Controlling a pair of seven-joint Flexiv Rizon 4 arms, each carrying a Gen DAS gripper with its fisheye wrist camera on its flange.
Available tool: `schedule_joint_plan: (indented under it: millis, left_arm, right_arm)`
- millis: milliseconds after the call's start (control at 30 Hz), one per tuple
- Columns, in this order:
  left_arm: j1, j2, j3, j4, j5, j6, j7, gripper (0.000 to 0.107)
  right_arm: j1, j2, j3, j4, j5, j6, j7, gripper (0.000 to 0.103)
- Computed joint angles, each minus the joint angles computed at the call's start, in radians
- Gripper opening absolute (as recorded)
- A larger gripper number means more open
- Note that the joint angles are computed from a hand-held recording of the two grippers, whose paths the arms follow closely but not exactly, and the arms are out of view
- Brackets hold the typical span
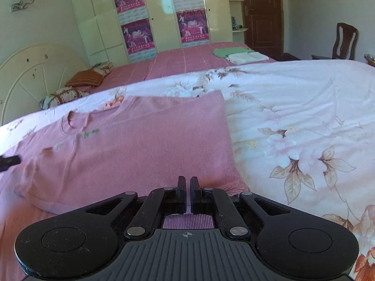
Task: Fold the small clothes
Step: 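Grasp the cuff of the other sleeve with the left gripper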
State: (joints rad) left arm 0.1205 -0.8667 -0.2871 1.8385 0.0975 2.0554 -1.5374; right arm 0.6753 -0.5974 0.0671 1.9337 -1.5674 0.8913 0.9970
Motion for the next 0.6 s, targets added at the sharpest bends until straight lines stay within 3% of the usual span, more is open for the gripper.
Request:
schedule_joint_plan:
  millis: [33,67,133,200,267,367,433,600]
  left_arm:
    - [0.056,0.029,-0.013,0.054,0.014,0.015,-0.024,0.078]
    - [0.091,0.051,-0.003,0.096,0.009,0.034,-0.05,0.075]
    - [0.164,0.08,0.022,0.162,-0.004,0.094,-0.122,0.073]
    - [0.2,0.105,0.072,0.193,-0.05,0.107,-0.186,0.072]
    - [0.283,0.109,0.067,0.198,-0.054,0.105,-0.267,0.071]
    - [0.406,0.082,0.019,0.153,-0.028,0.054,-0.371,0.068]
    - [0.496,0.039,-0.05,0.111,0.014,0.031,-0.429,0.066]
    - [0.57,-0.038,-0.131,0.0,0.098,-0.015,-0.448,0.066]
  right_arm:
    - [0.002,0.004,0.0,0.0,0.0,-0.004,0.003,0.007]
    - [0.004,0.006,0.001,-0.001,0.003,-0.009,0.002,0.038]
    - [0.033,0.008,-0.004,-0.008,0.001,-0.072,0.014,0.085]
    - [0.03,0.003,-0.004,-0.026,-0.026,-0.06,0.019,0.085]
    - [0.026,-0.01,-0.006,-0.053,-0.05,-0.039,0.03,0.085]
    - [0.037,-0.043,-0.009,-0.115,-0.042,-0.022,-0.011,0.085]
    - [0.051,-0.071,-0.017,-0.164,-0.021,-0.009,-0.04,0.084]
    - [0.102,-0.116,-0.05,-0.252,0.048,-0.013,-0.087,0.084]
